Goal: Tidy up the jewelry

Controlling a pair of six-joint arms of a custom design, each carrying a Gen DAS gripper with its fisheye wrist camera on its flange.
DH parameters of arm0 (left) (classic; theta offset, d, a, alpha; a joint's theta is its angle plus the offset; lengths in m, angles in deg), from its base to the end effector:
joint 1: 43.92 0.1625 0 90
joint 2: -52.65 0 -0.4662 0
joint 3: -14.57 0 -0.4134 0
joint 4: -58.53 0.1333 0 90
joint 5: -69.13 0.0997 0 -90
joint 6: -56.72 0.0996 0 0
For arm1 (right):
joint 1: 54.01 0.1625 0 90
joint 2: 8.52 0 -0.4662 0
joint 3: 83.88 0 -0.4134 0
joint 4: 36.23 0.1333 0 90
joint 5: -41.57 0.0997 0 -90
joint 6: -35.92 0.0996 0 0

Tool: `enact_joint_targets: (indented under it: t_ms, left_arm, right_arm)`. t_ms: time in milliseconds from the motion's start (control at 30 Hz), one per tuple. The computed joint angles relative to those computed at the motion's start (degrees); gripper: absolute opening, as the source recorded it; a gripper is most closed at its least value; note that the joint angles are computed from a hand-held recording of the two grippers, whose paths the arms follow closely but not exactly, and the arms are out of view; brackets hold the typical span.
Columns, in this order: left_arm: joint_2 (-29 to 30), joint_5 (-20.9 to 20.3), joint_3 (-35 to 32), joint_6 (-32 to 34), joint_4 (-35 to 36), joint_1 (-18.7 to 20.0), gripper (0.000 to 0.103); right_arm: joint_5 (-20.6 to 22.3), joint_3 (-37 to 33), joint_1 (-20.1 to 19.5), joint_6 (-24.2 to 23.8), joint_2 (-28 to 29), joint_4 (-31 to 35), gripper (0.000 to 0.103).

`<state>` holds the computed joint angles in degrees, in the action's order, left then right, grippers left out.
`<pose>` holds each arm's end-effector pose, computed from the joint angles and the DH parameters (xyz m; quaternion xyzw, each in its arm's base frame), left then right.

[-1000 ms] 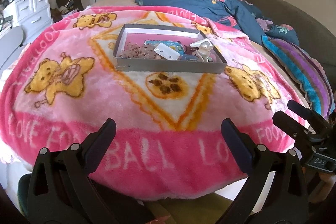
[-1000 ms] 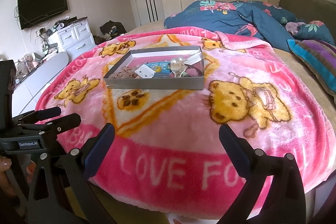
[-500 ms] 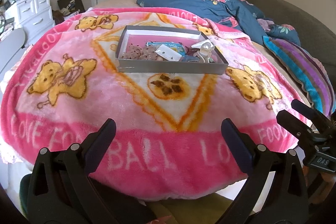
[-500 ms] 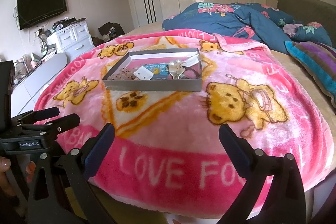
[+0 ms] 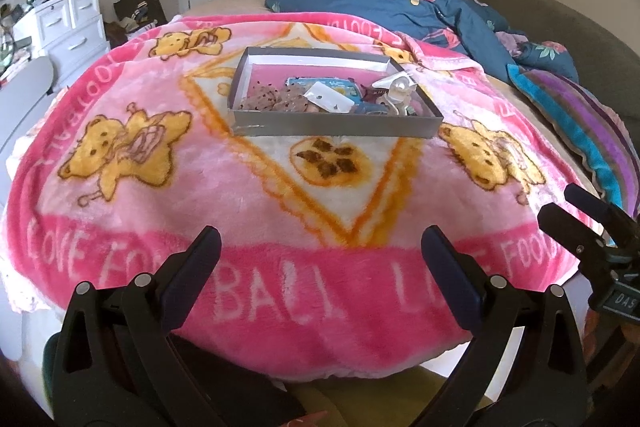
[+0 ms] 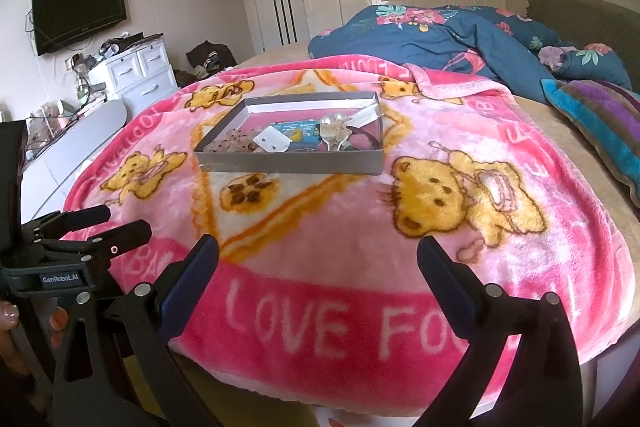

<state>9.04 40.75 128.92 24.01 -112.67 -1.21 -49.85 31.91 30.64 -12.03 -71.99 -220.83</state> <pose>-0.2767 -0.5561 0.0653 0.0622 0.8543 -0.3878 0.3404 0.0742 -0.6113 0.2458 0.3346 -0.8705 0.3171 0.1721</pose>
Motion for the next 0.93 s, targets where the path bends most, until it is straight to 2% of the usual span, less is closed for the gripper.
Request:
enact_joint_targets:
  t_ms: [367,500,567,633,767,867,933]
  left_arm:
    - [-0.9,-0.8,0.4,-2.2,1.9,1.0,0.094]
    - [-2.4,0.4,0.5,-8.3,6.8,1.8,0.094]
    - [-4.1,-0.6,1.2,-9.4,4.9,3.0,0.094]
    - [-6.6,-0.7,1.2,-12.0,6.6,4.9,0.094]
    - [-10.4,4.1,-3.2,-18.5,17.6,10.8,0.094]
    - [-11.5,9.1,-10.0,-24.0,29.0,16.4,0.094]
    - [-10.9,11.6,-13.5,-23.6,30.9,19.2,0.094]
  right_arm:
    - [-1.5,-0.9,0.2,-0.5,1.5,0.0,0.099]
    - [-1.8,-1.4,0.2,0.2,2.1,-0.8,0.099]
    - [-2.1,-2.7,0.0,1.1,2.7,-0.4,0.099]
    - [-3.2,-4.3,-0.2,1.7,3.7,-0.8,0.099]
    - [-6.6,-13.6,-0.8,5.7,7.8,1.1,0.099]
    - [-13.9,-25.7,-0.8,7.4,14.3,1.1,0.099]
    - [-19.4,-35.6,-1.1,8.7,19.6,2.5,0.099]
